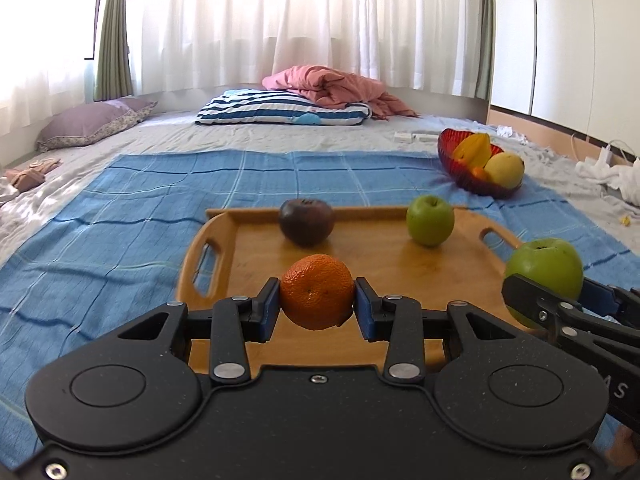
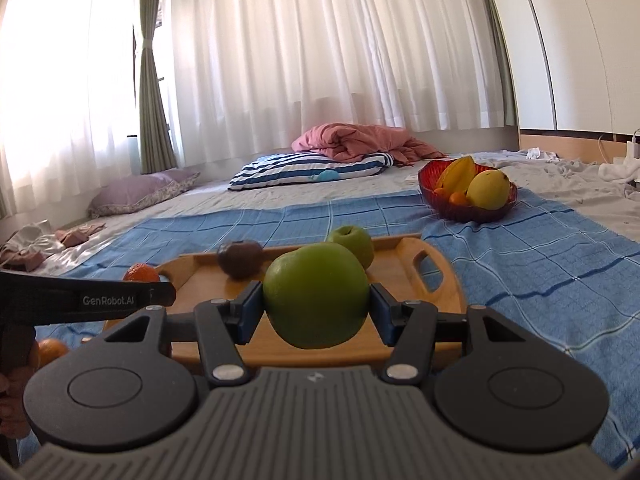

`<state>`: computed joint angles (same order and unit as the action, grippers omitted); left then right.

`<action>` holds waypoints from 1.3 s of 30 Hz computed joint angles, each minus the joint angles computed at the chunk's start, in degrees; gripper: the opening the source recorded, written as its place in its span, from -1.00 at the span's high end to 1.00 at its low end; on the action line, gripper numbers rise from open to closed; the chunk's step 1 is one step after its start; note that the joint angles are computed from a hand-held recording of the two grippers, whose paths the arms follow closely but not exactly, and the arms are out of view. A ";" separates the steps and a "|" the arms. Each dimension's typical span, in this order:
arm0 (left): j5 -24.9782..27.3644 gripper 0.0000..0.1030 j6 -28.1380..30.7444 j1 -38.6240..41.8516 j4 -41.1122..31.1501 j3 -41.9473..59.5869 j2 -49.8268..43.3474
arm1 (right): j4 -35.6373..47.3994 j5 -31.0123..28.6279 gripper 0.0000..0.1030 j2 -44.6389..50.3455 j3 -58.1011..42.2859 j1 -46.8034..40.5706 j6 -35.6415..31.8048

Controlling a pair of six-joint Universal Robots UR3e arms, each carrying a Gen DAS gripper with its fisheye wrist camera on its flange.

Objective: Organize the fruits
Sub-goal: 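Carry the orange with the left tool while the right tool carries the apple onto the tray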

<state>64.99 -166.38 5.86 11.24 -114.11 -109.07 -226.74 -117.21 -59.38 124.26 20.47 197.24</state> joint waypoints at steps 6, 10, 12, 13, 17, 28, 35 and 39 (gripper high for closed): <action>1.81 0.28 -2.00 -3.07 -5.93 11.04 -5.91 | 5.15 4.99 -0.16 -1.15 -3.43 -5.68 -0.63; 3.06 0.28 -3.45 -4.65 -9.51 18.21 -10.29 | 7.52 7.47 -0.16 0.13 -6.83 -8.49 -1.76; 3.44 0.28 -4.25 -5.20 -11.59 22.00 -12.67 | 9.20 9.03 -0.16 0.56 -8.34 -9.85 -1.55; 3.45 0.28 -4.61 -5.36 -12.71 23.77 -13.77 | 10.14 9.86 -0.16 0.80 -9.10 -10.53 -1.20; 4.07 0.28 -5.51 -6.05 -16.07 29.94 -17.68 | 12.99 12.12 -0.16 2.51 -12.10 -12.57 -0.48; 7.87 0.28 -6.92 -8.17 -22.57 43.30 -26.46 | 19.31 14.82 -0.16 6.65 -18.15 -14.52 1.34; 9.30 0.28 -7.44 -8.94 -24.78 48.51 -30.19 | 20.62 15.48 -0.16 8.04 -20.02 -15.13 2.53; 9.66 0.28 -7.56 -9.19 -25.50 50.58 -31.73 | 21.15 15.83 -0.16 8.62 -20.80 -15.46 3.07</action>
<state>74.66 -173.94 -3.33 -14.26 -63.52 -140.81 -205.59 -101.38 -50.76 103.46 5.01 200.31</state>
